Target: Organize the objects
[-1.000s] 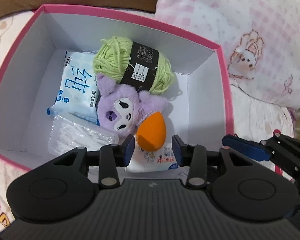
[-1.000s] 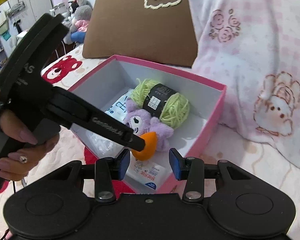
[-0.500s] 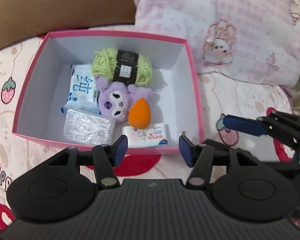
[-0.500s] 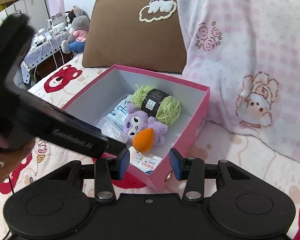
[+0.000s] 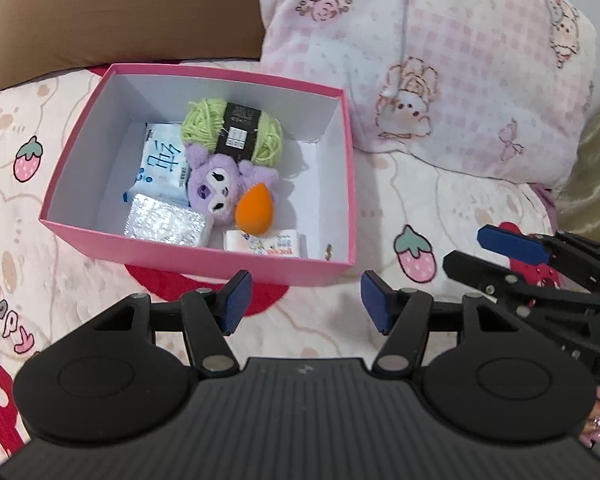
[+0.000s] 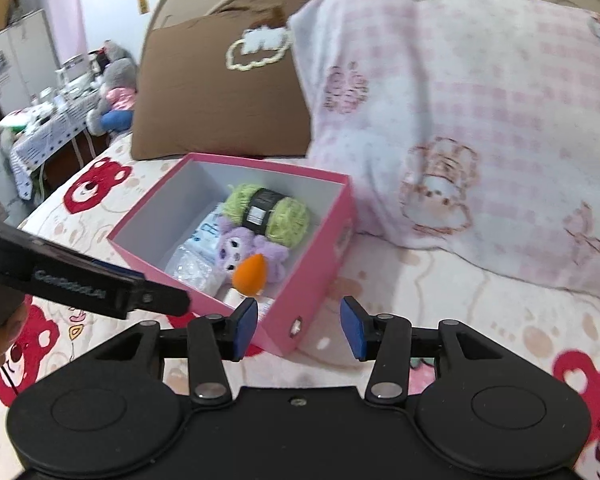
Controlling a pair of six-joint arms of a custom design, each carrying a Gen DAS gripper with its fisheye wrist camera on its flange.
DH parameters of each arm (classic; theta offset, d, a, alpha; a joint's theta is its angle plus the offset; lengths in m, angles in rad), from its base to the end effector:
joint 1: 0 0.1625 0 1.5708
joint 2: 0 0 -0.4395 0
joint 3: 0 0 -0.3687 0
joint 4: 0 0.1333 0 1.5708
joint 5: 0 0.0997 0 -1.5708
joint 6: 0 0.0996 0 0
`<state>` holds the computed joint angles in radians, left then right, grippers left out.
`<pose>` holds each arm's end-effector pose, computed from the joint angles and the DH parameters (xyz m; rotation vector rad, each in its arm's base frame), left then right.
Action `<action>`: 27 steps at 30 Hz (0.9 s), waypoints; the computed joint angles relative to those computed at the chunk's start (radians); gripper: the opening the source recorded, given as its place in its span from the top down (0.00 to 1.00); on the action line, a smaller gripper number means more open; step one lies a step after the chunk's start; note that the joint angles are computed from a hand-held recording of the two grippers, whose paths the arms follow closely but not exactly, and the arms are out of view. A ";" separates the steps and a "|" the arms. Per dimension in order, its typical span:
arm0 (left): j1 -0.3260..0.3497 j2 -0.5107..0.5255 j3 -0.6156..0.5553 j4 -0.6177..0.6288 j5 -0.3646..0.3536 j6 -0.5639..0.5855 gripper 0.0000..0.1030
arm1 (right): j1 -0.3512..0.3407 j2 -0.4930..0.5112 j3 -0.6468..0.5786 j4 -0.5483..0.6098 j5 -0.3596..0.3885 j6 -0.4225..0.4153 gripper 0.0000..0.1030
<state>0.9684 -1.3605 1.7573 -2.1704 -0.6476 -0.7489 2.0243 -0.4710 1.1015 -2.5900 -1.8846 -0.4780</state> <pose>-0.1316 -0.5668 0.4111 -0.2940 2.3622 -0.9284 0.4504 -0.6900 0.0947 1.1692 -2.5187 0.5409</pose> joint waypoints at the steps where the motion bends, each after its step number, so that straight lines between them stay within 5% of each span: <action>1: -0.006 -0.001 0.004 0.003 0.006 -0.007 0.42 | -0.001 -0.011 0.014 -0.009 -0.006 0.008 0.50; 12: -0.053 0.008 0.046 -0.056 0.013 0.024 0.41 | 0.000 -0.076 0.113 -0.076 -0.123 0.120 0.48; 27: -0.095 -0.007 0.085 -0.029 0.014 -0.012 0.32 | 0.023 -0.121 0.193 -0.118 -0.197 0.190 0.20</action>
